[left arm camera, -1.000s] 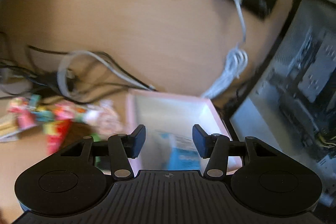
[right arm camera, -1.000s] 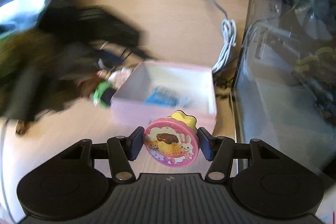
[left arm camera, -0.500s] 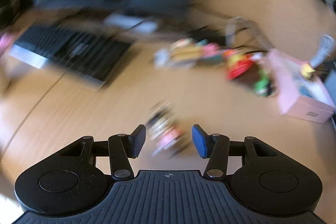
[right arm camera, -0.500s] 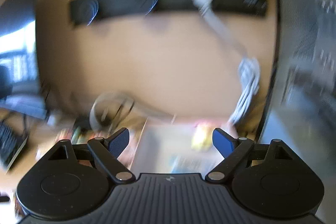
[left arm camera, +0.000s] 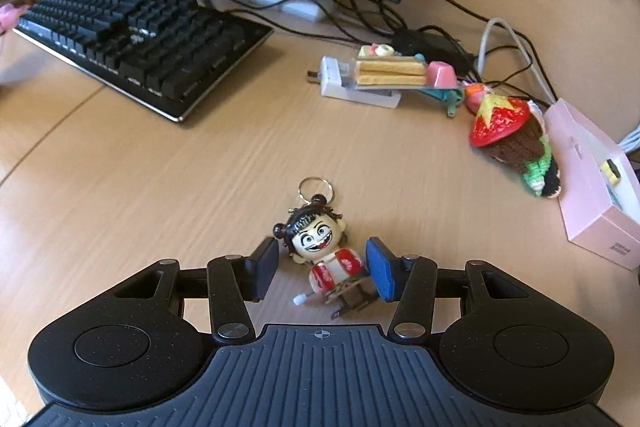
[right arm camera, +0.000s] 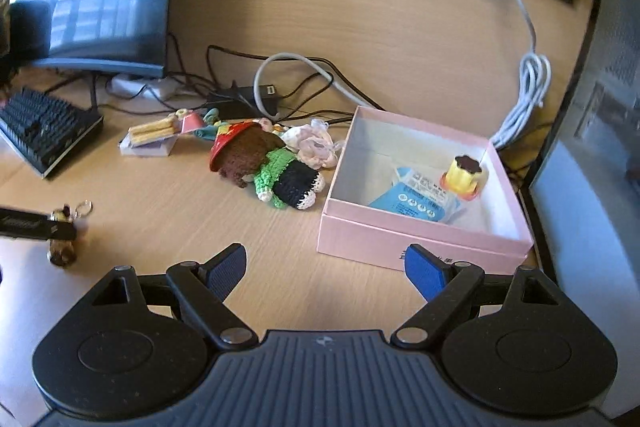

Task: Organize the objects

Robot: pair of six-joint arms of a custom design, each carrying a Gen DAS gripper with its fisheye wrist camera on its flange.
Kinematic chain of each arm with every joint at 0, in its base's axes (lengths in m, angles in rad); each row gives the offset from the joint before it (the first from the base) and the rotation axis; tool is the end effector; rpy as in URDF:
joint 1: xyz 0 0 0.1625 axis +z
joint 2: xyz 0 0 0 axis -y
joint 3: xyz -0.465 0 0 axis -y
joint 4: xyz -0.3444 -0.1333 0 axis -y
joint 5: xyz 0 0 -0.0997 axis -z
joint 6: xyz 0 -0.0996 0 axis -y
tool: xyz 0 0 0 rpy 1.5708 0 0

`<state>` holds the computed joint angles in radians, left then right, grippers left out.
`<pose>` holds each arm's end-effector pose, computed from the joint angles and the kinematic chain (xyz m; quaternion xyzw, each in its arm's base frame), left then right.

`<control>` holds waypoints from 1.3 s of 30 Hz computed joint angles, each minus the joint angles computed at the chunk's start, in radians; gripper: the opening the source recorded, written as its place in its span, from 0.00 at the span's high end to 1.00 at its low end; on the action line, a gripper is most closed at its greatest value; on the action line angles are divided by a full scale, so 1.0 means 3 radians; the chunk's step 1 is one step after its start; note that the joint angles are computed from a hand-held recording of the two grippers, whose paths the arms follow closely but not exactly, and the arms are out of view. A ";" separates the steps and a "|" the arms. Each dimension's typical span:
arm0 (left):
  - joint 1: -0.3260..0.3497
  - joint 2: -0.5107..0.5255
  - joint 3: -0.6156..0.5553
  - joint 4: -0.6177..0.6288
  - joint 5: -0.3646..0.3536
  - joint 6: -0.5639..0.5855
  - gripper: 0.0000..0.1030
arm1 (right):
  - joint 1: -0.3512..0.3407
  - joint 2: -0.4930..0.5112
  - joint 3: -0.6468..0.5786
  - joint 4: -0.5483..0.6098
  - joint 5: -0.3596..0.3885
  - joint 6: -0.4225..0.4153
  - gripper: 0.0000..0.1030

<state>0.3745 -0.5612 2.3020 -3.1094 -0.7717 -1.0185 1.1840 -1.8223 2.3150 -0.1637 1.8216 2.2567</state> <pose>-0.3152 -0.3438 -0.0175 0.1205 0.9094 -0.3046 0.2562 0.0075 -0.2695 0.3244 0.1284 -0.8000 0.4040 0.4246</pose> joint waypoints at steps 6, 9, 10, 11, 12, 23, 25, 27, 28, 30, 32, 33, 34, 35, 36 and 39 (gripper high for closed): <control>0.0044 0.0098 0.0030 -0.0367 -0.0011 0.0543 0.50 | 0.0317 0.0233 -0.0051 -0.0118 0.0388 0.0029 0.15; 0.0041 0.0117 0.0067 -0.0464 -0.0024 0.0907 0.50 | 0.0527 0.0476 -0.0113 -0.0259 0.0526 -0.0066 0.15; 0.0048 0.0115 0.0093 -0.0532 -0.0051 0.1039 0.52 | 0.0595 0.0568 -0.0136 -0.0321 0.0534 -0.0149 0.15; 0.0062 0.0105 0.0121 -0.0594 -0.0081 0.1155 0.55 | 0.0661 0.0672 -0.0163 -0.0395 0.0530 -0.0262 0.15; 0.0081 0.0086 0.0151 -0.0648 -0.0108 0.1252 0.55 | 0.0740 0.0817 -0.0212 -0.0479 0.0528 -0.0404 0.15; 0.0362 -0.0243 0.0372 -0.0871 -0.0446 0.1782 0.56 | 0.1286 0.2458 -0.1576 -0.0144 0.0642 -0.0635 0.15; 0.0388 -0.0263 0.0385 -0.0894 -0.0484 0.1856 0.56 | 0.1327 0.2653 -0.1820 -0.0071 0.0665 -0.0386 0.16; 0.0409 -0.0285 0.0401 -0.0913 -0.0509 0.1899 0.56 | 0.1349 0.2875 -0.2131 0.0062 0.0714 -0.0073 0.25; 0.0417 -0.0296 0.0410 -0.0919 -0.0517 0.1919 0.56 | 0.1349 0.2954 -0.2267 0.0190 0.0736 0.0051 0.31; 0.0438 -0.0315 0.0425 -0.0941 -0.0533 0.1975 0.56 | 0.1340 0.3164 -0.2641 0.0620 0.0793 0.0327 0.48; 0.0469 -0.0334 0.0424 -0.0948 -0.0547 0.2035 0.56 | 0.1327 0.3264 -0.2774 0.0756 0.0842 0.0424 0.47; 0.0486 -0.0342 0.0422 -0.0955 -0.0555 0.2060 0.56 | 0.1333 0.3249 -0.2723 0.0692 0.0854 0.0388 0.47; 0.0508 -0.0347 0.0418 -0.0967 -0.0565 0.2084 0.56 | 0.1345 0.3221 -0.2670 0.0686 0.0879 0.0408 0.47; 0.0522 -0.0353 0.0414 -0.0971 -0.0575 0.2100 0.56 | 0.1347 0.3173 -0.2607 0.0718 0.0860 0.0471 0.47; 0.0538 -0.0360 0.0403 -0.0965 -0.0587 0.2118 0.56 | 0.1330 0.3112 -0.2535 0.0780 0.0802 0.0539 0.47; 0.0561 -0.0364 0.0382 -0.0955 -0.0602 0.2174 0.56 | 0.1247 0.2787 -0.2053 0.0761 0.0660 0.0658 0.48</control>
